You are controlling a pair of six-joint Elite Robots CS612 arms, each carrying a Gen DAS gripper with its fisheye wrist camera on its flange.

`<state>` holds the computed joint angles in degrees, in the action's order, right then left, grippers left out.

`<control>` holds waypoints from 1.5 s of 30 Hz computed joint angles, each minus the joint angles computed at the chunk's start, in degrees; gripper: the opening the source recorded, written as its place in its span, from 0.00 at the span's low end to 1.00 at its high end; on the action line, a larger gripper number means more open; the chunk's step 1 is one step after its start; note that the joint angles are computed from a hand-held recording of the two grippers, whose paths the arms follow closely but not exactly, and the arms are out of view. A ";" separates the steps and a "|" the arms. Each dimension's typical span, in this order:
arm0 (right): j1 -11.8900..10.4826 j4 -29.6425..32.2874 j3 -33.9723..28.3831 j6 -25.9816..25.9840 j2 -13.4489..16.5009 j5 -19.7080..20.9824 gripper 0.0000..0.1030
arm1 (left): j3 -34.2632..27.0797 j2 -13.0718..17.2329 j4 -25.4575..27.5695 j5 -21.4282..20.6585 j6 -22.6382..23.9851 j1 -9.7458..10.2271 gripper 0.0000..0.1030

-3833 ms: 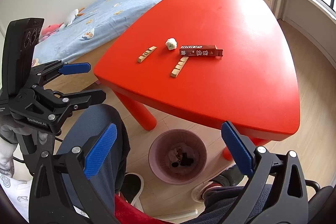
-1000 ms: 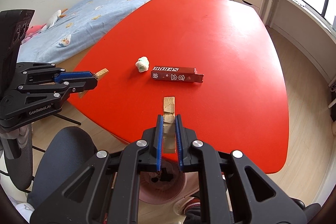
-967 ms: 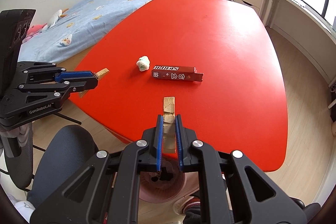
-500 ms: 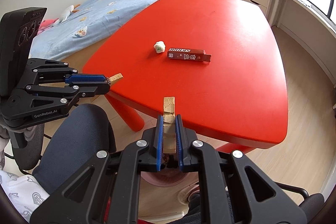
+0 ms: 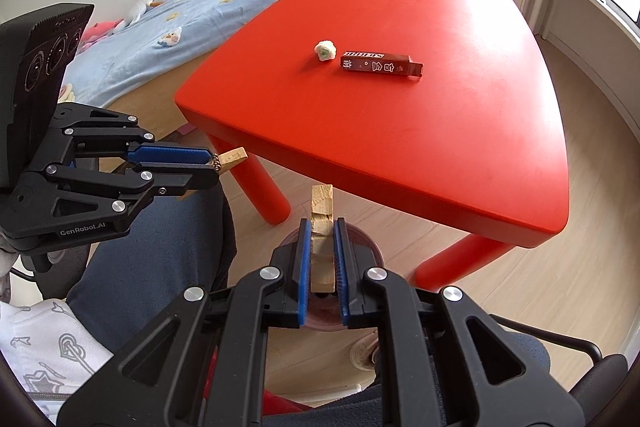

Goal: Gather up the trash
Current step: 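Carry the wooden strip to the wastebasket with the left tool while the right carries another strip, then open both tools over the wastebasket and move back over the table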

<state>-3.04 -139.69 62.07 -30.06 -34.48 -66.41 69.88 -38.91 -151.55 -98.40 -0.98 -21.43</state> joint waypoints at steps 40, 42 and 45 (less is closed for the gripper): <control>-0.41 1.25 -0.76 -0.02 0.43 -0.03 0.94 | 0.65 -0.05 -2.04 3.61 -3.82 0.51 0.93; -0.41 1.44 -1.33 -0.30 0.60 -0.05 0.94 | 0.27 0.07 -1.96 3.70 -3.72 0.64 0.93; -0.35 1.76 -2.30 -0.97 0.85 -0.15 0.94 | -0.57 0.34 -1.68 3.77 -3.62 0.87 0.93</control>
